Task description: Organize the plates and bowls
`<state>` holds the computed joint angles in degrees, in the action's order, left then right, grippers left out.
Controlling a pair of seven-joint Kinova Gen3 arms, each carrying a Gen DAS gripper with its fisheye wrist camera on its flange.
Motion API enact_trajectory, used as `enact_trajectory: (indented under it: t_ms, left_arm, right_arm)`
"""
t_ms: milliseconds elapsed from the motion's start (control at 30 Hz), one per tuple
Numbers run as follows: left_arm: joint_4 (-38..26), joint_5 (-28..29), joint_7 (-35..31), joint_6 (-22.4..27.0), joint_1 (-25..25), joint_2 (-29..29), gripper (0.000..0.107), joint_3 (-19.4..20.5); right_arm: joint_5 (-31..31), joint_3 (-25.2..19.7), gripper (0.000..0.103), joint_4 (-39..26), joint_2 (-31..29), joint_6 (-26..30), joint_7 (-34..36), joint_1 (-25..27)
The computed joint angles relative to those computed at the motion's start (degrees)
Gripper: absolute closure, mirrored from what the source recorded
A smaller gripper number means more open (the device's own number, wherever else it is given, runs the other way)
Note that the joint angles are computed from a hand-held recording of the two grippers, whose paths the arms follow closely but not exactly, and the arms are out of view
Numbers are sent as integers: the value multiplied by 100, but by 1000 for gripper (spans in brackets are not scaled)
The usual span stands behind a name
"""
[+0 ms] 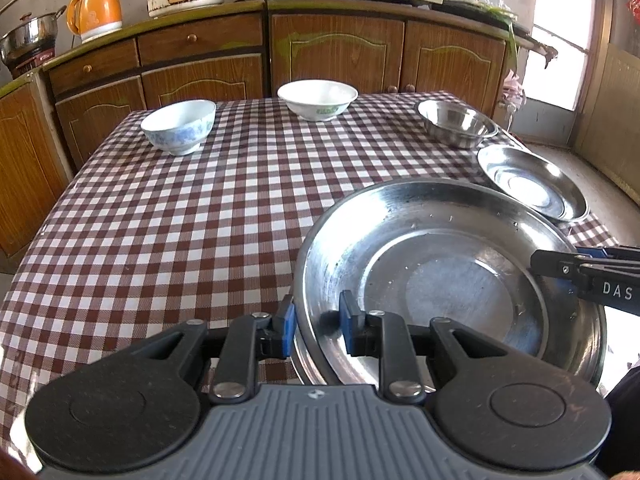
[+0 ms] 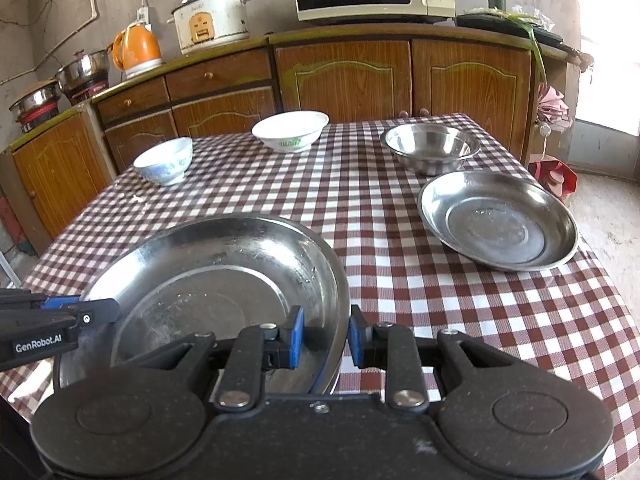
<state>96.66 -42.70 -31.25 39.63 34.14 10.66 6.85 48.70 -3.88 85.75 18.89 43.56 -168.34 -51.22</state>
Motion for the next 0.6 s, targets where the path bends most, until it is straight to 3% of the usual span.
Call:
enact_trajectory:
  t_ms: [600]
  left_arm:
    - [-76,311,-356,62,-25,199,82,-79]
  right_arm:
    - [-422,74,73,-114,227,-24,362,52]
